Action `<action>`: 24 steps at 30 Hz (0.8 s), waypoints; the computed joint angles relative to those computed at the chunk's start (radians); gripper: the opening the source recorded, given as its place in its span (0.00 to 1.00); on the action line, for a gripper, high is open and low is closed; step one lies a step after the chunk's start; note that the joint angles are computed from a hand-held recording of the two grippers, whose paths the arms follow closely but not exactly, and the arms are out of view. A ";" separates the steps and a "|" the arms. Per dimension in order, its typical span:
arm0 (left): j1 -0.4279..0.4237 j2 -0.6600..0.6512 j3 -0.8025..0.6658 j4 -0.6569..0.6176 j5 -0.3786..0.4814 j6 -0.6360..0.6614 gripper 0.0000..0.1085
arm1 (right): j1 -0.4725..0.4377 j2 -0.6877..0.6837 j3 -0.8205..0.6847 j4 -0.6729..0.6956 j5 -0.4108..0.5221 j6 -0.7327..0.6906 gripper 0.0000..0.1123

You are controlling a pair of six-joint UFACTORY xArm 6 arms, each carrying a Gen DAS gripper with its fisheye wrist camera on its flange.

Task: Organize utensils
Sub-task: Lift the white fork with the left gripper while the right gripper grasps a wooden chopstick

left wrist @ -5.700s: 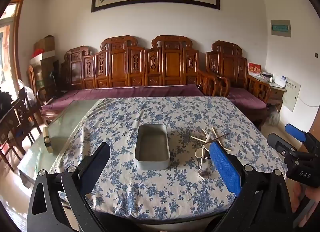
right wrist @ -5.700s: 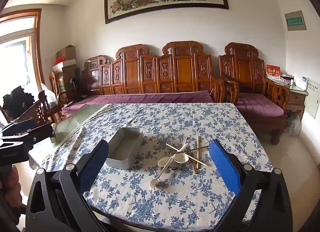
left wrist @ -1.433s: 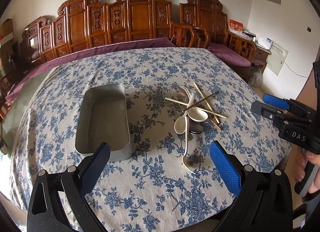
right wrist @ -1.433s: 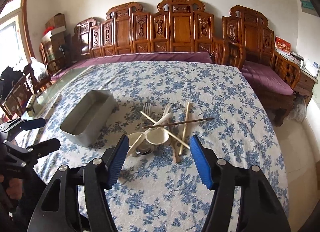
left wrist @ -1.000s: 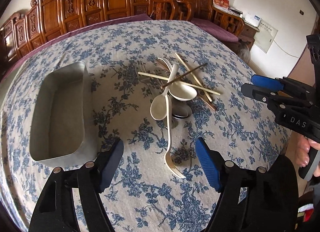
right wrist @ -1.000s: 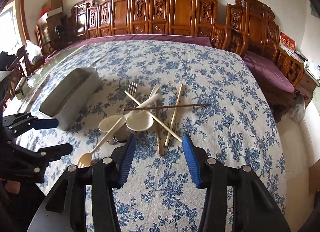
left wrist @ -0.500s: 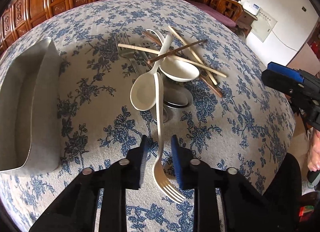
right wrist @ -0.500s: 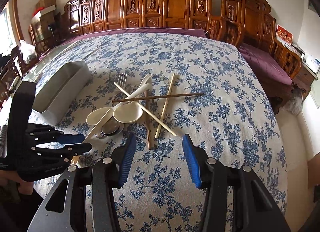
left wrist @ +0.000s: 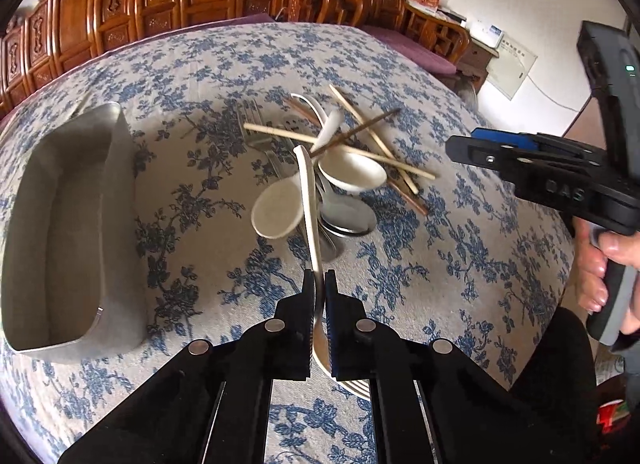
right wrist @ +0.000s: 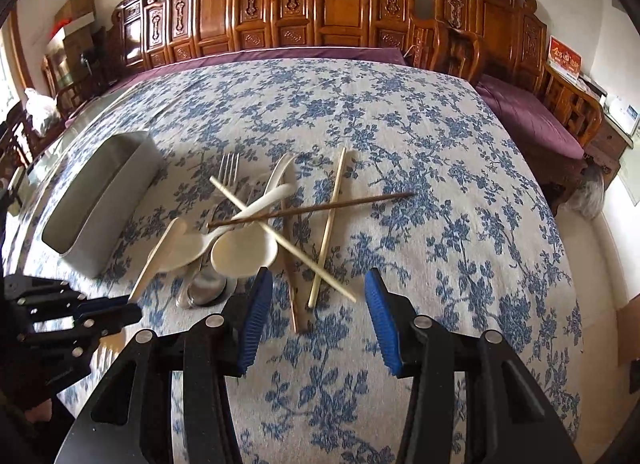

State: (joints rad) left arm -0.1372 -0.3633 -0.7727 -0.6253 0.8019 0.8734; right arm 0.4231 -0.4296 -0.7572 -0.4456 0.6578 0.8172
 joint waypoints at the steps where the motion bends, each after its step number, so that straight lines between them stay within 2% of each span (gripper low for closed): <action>1: 0.005 0.003 -0.008 -0.006 0.006 0.000 0.04 | -0.011 0.023 -0.017 0.006 -0.008 -0.003 0.44; 14: 0.040 0.002 -0.053 -0.051 -0.006 0.039 0.04 | -0.122 0.292 -0.194 0.146 -0.080 -0.010 0.41; 20: 0.067 0.019 -0.082 -0.062 0.012 0.038 0.04 | -0.136 0.377 -0.254 0.226 -0.079 0.017 0.26; 24: 0.077 0.029 -0.097 -0.075 0.020 0.040 0.04 | -0.128 0.376 -0.259 0.246 -0.082 0.031 0.25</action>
State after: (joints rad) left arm -0.0602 -0.3347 -0.8700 -0.6998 0.8221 0.9134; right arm 0.2951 -0.0532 -1.0161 -0.1992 0.5756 0.8486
